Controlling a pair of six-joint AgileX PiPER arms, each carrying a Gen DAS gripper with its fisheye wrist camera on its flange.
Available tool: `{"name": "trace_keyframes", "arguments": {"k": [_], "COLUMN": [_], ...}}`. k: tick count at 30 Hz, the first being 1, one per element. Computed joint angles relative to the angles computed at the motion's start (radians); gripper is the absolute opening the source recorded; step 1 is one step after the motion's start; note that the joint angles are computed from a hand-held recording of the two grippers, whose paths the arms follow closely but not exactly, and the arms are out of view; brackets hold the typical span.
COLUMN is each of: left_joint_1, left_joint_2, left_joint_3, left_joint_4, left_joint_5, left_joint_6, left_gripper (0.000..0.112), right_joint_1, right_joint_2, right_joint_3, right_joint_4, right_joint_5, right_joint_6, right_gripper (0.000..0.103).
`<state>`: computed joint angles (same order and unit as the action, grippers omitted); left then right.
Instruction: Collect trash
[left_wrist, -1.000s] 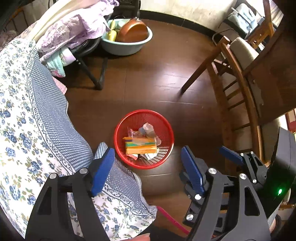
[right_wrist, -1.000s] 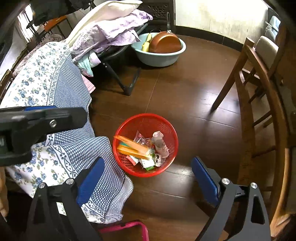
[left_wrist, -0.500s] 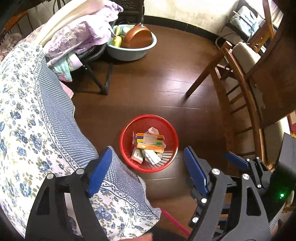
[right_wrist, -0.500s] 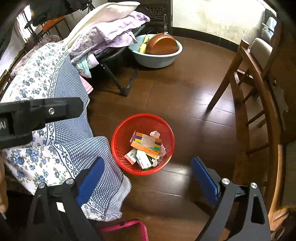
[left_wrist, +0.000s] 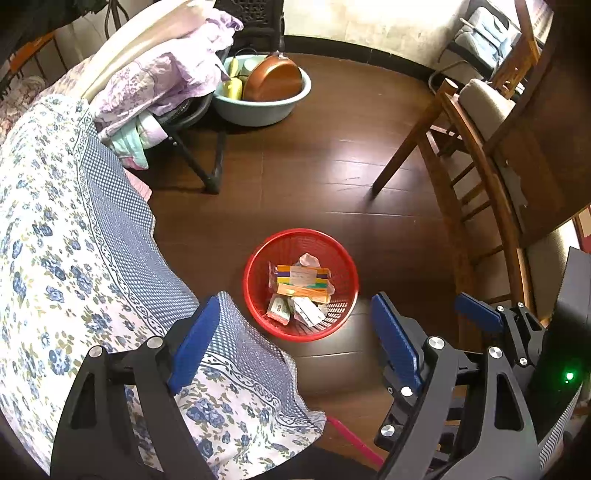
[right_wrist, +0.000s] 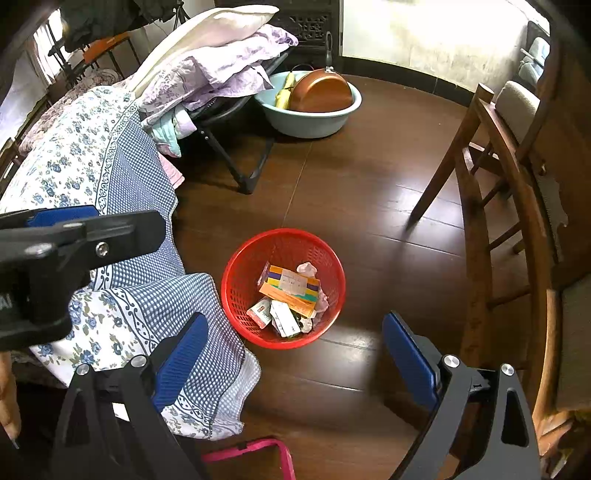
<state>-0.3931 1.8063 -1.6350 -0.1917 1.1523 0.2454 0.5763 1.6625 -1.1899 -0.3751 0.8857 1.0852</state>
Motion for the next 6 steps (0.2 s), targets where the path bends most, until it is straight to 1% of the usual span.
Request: {"name": "trace_keyframes", "arguments": {"k": [6], "left_joint_1": [-0.001], "left_joint_2": [-0.015], "left_joint_3": [0.004], "left_joint_4": [-0.001], "left_joint_5": [-0.004], "left_joint_6": [0.011], "left_gripper": [0.081], "right_joint_1": [0.007], "right_joint_2": [0.002], "right_joint_3": [-0.006], "right_joint_4": [-0.004], "right_joint_5": [0.018], "right_joint_6": [0.007], "right_gripper": [0.096]}}
